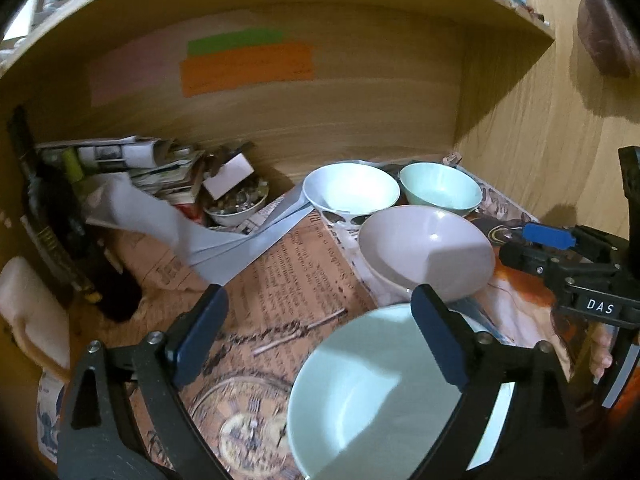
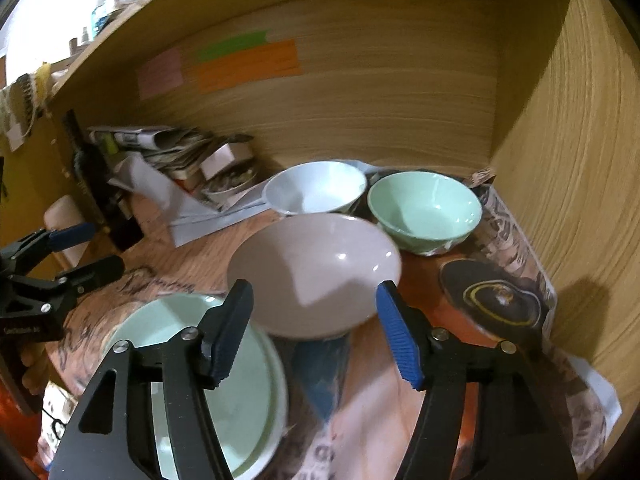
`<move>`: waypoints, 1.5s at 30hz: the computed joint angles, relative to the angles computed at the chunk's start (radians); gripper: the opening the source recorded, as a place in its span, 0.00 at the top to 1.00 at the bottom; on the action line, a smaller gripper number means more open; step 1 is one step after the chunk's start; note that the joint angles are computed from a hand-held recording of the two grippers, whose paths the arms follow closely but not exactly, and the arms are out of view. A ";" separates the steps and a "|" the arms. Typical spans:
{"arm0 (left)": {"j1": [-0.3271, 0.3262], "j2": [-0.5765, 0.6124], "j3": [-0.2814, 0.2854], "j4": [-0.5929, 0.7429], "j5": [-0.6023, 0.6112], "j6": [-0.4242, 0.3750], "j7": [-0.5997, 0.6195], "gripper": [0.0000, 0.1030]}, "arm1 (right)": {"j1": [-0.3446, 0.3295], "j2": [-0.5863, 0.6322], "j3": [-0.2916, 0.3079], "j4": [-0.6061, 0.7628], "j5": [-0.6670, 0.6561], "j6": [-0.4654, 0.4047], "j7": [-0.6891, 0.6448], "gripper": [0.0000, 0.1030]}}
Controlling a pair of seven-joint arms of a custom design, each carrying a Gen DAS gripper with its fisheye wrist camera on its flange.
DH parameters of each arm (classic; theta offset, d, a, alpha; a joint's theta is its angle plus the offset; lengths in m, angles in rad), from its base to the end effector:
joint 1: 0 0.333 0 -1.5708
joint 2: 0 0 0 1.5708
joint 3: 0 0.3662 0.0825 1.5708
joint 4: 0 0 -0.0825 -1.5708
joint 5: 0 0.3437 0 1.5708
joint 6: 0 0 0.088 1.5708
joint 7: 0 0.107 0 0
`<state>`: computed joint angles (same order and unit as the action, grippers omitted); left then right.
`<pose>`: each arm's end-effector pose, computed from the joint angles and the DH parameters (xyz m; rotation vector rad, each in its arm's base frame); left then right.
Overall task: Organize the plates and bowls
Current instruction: 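Open both tools and release the mint green plate, then reach both tools to the pinkish-grey bowl and close on its rim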
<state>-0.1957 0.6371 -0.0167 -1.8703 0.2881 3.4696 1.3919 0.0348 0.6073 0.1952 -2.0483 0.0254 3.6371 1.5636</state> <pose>0.6666 -0.1754 0.3588 -1.3763 1.9587 -0.9997 0.6364 0.1220 0.3403 -1.6631 1.4833 -0.6701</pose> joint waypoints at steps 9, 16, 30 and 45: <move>0.096 0.145 -0.172 0.300 0.066 -0.284 0.027 0.09 | -0.018 0.073 -0.009 0.142 0.050 -0.107 -0.004 0.31; 0.142 0.282 -0.305 0.533 -0.005 -0.517 0.160 0.09 | -0.059 0.132 0.036 0.234 0.074 -0.208 -0.042 0.31; 0.106 0.405 -0.323 0.792 -0.198 -0.788 0.367 0.52 | -0.247 0.236 0.273 0.345 0.125 -0.379 -0.156 0.62; 0.045 0.426 -0.273 0.864 -0.263 -0.860 0.448 0.78 | -0.256 0.240 0.312 0.348 0.234 -0.371 -0.277 0.77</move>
